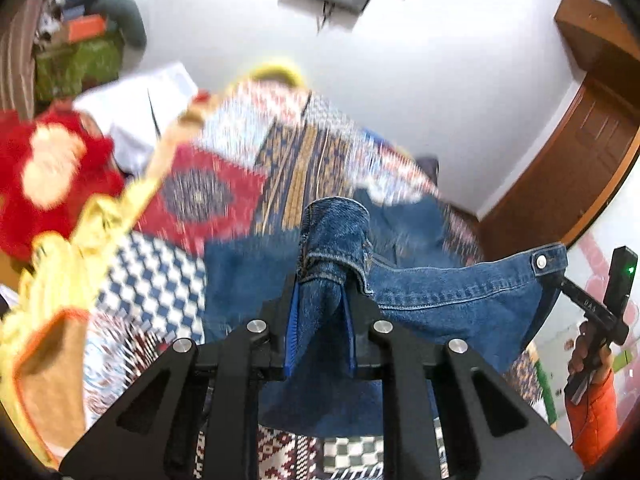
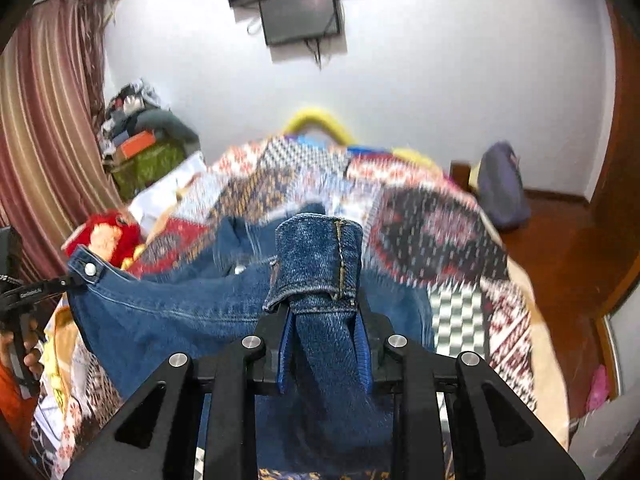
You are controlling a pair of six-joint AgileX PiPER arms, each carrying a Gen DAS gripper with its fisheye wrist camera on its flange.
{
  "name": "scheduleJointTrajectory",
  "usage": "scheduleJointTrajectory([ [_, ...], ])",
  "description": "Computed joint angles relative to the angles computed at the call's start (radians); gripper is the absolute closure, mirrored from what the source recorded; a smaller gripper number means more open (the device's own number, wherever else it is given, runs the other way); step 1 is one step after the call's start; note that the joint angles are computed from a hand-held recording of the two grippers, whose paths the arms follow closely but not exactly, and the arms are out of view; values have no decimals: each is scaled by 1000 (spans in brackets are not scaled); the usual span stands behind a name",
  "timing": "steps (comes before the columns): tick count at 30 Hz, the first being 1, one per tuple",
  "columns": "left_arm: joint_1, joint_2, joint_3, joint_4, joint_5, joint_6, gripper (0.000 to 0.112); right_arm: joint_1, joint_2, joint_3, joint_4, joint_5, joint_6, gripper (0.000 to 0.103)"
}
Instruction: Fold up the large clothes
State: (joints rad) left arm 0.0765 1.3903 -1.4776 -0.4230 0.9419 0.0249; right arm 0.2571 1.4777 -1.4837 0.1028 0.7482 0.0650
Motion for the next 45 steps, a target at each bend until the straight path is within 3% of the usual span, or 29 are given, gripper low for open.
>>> scheduleJointTrajectory([
  [8,-103,109,-218,264,-12,-156,94,37,97,-229,-109,40,82,81],
  [23,-157,530,-435,412,-40,-214,94,-3,533,-502,-182,52,158,83],
  [26,-176,609,-463,499,-17,-247,83,-19,602,-512,-173,59,148,83],
  [29,-212,685,-489,688,44,-332,76,-29,647,-489,-190,55,122,78],
  [31,-199,684,-446,695,13,-333,53,-42,648,-465,-158,44,87,76],
  [34,-161,655,-417,624,-6,-311,51,-59,626,-425,-137,34,57,69],
  [37,-159,625,-412,637,28,-308,43,-34,615,-424,-295,100,110,66],
  [39,-158,596,-399,642,47,-299,43,-37,572,-367,-326,92,104,66],
  [45,-208,473,-340,746,86,-263,41,-37,382,-214,-267,54,51,66],
])
